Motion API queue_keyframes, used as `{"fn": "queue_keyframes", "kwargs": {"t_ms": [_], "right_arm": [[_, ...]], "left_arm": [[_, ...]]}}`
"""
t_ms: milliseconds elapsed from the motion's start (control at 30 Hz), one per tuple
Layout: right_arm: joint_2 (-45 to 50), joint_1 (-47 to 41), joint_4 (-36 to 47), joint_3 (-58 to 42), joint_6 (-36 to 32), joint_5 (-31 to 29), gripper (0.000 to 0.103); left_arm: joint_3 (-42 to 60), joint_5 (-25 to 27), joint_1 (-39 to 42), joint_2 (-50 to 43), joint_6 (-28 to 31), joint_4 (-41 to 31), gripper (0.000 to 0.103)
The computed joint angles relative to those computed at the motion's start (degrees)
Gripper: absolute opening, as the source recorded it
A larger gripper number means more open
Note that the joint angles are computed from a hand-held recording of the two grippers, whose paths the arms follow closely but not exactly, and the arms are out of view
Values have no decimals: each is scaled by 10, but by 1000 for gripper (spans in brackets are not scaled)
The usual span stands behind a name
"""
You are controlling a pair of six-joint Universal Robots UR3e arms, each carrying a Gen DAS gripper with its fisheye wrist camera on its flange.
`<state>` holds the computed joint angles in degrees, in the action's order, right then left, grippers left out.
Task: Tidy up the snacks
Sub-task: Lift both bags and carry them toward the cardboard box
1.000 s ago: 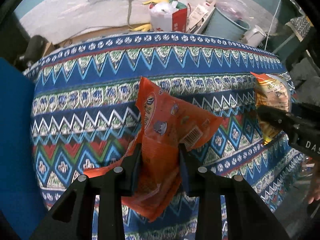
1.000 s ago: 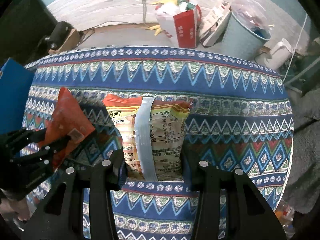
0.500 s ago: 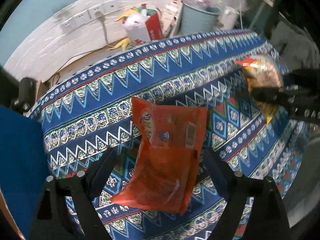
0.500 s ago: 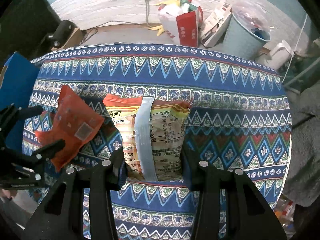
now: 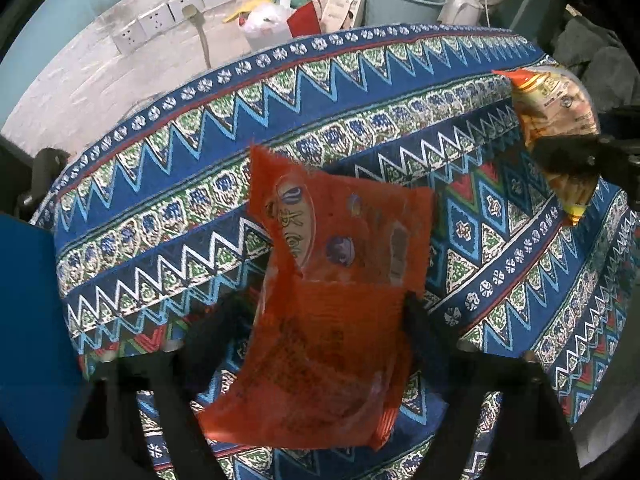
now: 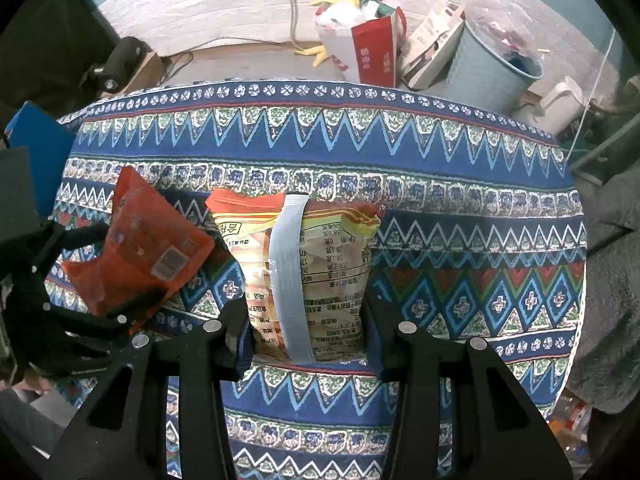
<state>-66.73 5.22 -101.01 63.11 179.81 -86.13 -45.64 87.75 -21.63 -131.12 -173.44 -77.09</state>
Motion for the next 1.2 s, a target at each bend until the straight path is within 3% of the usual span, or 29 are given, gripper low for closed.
{"fn": "queue_keyframes", "kwargs": {"t_ms": [167, 400, 1200], "right_arm": [[4, 7, -3, -4, 3, -3, 43], [17, 26, -10, -31, 13, -13, 43], [30, 90, 57, -198, 17, -15, 43]], "left_arm": [[-33, -27, 14, 31, 1, 2, 50], [-79, -9, 26, 87, -14, 14, 34], [-92, 6, 63, 217, -33, 5, 34]]}}
